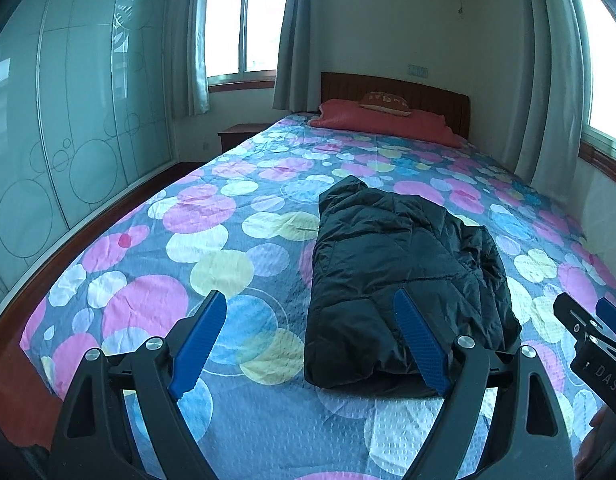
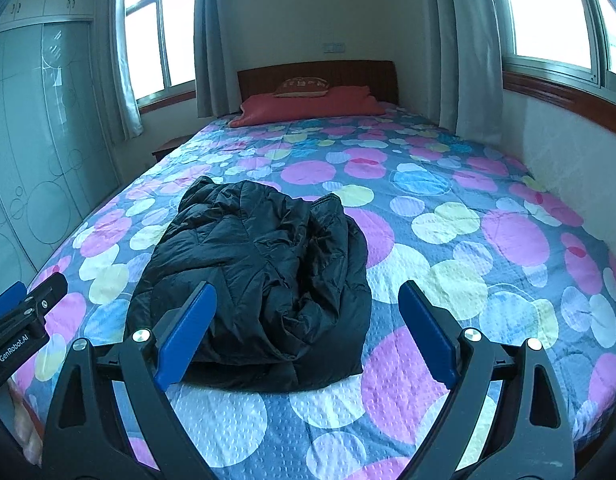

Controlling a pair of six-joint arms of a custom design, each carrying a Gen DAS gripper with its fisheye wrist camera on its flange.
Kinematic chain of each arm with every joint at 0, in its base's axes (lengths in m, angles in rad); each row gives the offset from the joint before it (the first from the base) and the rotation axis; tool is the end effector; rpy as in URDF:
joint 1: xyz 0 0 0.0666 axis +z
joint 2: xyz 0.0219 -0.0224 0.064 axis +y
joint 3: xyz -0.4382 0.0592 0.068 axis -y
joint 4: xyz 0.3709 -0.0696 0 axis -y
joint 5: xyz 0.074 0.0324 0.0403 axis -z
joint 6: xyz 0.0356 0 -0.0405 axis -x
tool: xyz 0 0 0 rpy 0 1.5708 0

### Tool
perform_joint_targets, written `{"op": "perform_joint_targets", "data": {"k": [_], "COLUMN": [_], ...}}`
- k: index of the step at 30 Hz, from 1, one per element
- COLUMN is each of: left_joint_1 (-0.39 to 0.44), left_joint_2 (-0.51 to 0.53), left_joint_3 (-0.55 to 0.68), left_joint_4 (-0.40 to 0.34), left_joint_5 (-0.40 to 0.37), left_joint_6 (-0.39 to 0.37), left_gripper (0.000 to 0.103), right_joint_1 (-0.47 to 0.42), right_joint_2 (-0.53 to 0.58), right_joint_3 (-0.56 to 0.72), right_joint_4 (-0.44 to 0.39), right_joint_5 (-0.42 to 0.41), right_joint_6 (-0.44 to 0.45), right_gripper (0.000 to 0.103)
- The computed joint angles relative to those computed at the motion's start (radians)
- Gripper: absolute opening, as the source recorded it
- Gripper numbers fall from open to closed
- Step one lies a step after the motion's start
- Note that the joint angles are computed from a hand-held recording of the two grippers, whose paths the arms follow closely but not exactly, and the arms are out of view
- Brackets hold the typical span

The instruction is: Fold large clothes

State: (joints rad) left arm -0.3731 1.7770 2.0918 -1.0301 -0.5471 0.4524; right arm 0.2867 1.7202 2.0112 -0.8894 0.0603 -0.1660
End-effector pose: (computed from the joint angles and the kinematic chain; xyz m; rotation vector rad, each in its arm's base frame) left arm 0.5742 -0.2053 0.5918 -0.3604 2.1395 0.1596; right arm 0.5763 0.1672 0.5983 -0.0965 2.1723 0.1940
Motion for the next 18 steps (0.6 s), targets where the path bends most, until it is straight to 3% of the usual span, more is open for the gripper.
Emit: {"op": "perform_joint_targets", "data": {"k": [18], "left_joint_1": [-0.002], "left_joint_2": [0.000], "left_joint_3": [-0.005], "left_joint_4": [0.006], "left_joint_5": [-0.002], "left_joint_6": [-0.002], "left_gripper": [0.084], "right_joint_1": [0.012], "right_joint_2": [-0.002], "right_joint_3": [-0.009], "right_joint_4": [0.019], "right_joint_5": [0.002], "right_joint_6": [-0.006], "right_gripper": [0.092]}}
